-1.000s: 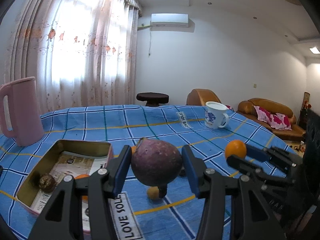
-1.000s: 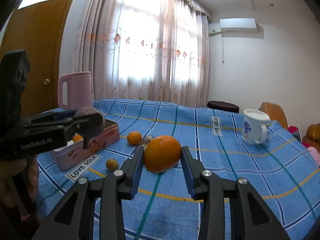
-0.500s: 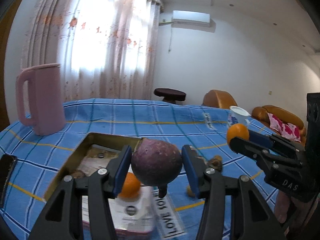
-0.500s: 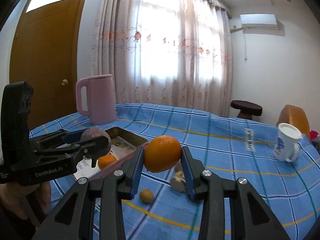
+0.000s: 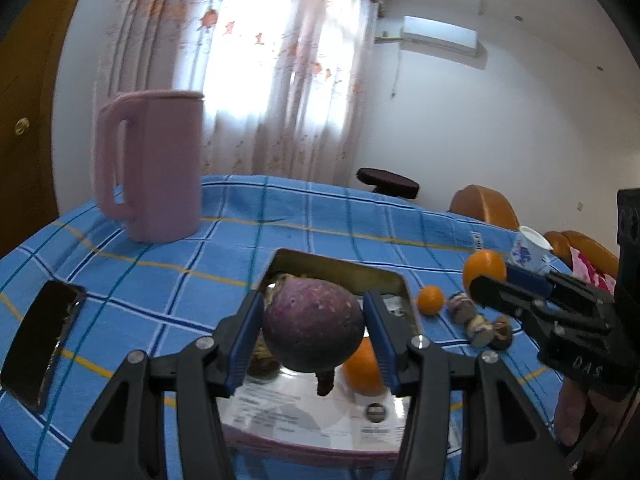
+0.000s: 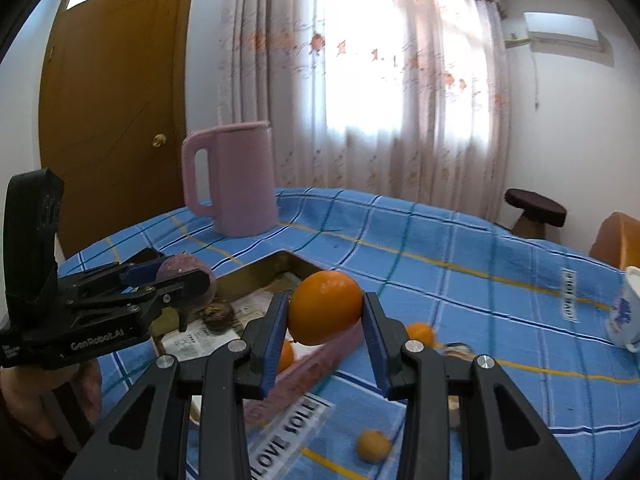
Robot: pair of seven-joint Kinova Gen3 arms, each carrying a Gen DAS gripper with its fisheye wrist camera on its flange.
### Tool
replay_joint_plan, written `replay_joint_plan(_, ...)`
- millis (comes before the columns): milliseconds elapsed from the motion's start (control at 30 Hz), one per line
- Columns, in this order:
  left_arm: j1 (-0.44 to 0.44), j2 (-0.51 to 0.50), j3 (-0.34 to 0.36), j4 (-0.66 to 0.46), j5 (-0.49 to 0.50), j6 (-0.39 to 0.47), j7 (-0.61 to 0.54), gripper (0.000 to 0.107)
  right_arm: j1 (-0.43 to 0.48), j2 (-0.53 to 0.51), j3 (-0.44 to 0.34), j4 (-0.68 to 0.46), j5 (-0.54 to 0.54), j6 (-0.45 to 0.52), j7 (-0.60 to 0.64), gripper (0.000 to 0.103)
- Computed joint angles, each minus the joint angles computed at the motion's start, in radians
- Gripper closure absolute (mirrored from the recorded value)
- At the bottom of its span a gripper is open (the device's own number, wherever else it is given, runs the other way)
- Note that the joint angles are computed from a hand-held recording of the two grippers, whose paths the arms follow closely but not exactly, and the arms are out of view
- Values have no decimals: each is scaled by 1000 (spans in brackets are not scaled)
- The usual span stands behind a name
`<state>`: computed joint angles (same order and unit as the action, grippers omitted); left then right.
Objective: Organize fruits
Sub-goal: 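Open both tools to release the purple fruit and orange into the tin, then move the left tool to the small brown kiwi fruit and grasp it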
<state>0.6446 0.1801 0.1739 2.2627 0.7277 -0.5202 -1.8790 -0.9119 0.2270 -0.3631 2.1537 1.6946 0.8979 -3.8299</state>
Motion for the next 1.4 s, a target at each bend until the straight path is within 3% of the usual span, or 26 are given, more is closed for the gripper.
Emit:
replay_joint_plan(433,-67,14,-30,1,-109,87,112,54,6,131,62,-188,-106,-156,262,64)
replay_joint_plan(667,-63,13,-40,-2,-139,110,121,54,-8,144,90,-199,-143,-219,314,63)
replay_joint_plan(733,-43,11,-50,4,-109,88,105,53,-12,143,95,-203,-156,-234,340,58)
replay_joint_plan(767,-41,9,-48,7,-99,79,100,48,-10,143,91,-206,-164,-238,356,47)
replay_joint_plan(800,-37,4,-46,12,-92,68,95,42,-28,142,99,-205,-165,-225,355,41)
replay_joint_plan(933,-27,-10,-30,26,-59,32,73,33,-61,127,96,-178,-153,-175,324,41)
replay_joint_plan(1067,-3,-15,-5,29,-20,-4,41,25,-118,89,74,-95,-177,-32,281,41)
replay_joint_plan(1200,30,-6,23,9,-12,-11,8,25,-114,6,34,33,-253,65,170,41)
replay_joint_plan(1400,121,37,23,-76,58,44,-130,25,-116,-60,5,128,-417,223,68,41)
